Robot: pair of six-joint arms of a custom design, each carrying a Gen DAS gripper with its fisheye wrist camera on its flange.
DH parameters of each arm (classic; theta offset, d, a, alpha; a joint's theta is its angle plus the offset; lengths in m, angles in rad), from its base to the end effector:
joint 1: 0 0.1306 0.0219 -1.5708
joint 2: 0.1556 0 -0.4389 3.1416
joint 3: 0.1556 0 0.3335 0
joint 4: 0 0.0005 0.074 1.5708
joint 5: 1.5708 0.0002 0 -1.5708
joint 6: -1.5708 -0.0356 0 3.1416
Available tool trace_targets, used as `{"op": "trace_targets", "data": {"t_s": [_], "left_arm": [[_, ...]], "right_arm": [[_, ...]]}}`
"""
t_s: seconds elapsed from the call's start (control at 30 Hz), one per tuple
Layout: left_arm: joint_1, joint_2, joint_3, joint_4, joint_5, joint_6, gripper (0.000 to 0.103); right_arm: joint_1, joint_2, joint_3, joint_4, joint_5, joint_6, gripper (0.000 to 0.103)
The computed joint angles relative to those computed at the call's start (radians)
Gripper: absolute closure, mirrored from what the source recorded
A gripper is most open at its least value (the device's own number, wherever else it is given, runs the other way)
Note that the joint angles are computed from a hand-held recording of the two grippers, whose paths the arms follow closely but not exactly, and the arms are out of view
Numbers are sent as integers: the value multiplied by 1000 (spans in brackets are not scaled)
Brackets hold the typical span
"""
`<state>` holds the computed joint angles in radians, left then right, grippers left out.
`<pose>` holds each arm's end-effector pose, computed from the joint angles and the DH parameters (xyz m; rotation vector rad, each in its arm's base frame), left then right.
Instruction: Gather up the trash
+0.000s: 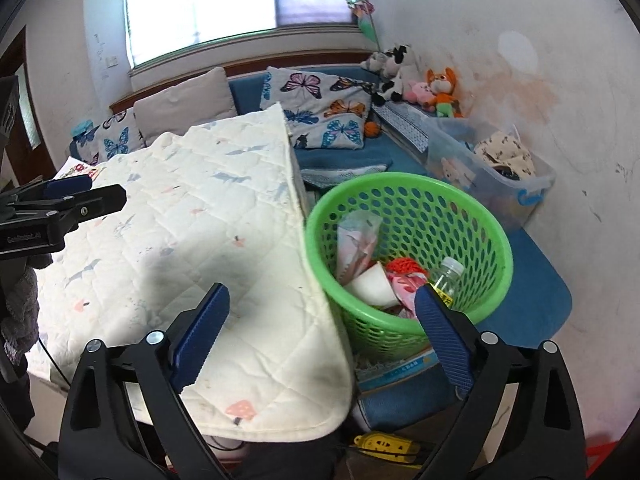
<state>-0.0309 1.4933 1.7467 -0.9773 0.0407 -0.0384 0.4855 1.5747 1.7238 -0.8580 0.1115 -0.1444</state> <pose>0.4607 -0.0162 0.5790 0.1005 2.2921 -0.0428 0.4481 0.2314 0.5421 -0.3296 2.2587 0.2039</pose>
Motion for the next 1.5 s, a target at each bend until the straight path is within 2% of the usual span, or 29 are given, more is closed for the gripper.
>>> {"op": "trace_targets", "data": {"t_s": [0.07,0.23,0.63,0.8,1.17,1.5], "left_arm": [[15,-23,-27,15,-24,0,10],[59,-56,-63,16,-17,28,10],[120,-130,-180,67,-81,51,10],[145,-147,-205,67,-66,71,10],[158,-196,-247,107,-105,66,10],[157,-213,-273,112,-120,72,10]], "right_arm": [[16,-4,-7,10,16,5,7],[41,-6,-13,31,26,-9,5],[68,-8,-30,58,-19,-55,4],[80,2,-15,54,-31,-55,4],[93,0,-11,72,-30,-50,4],[101,9,1,69,-42,-39,4]]}}
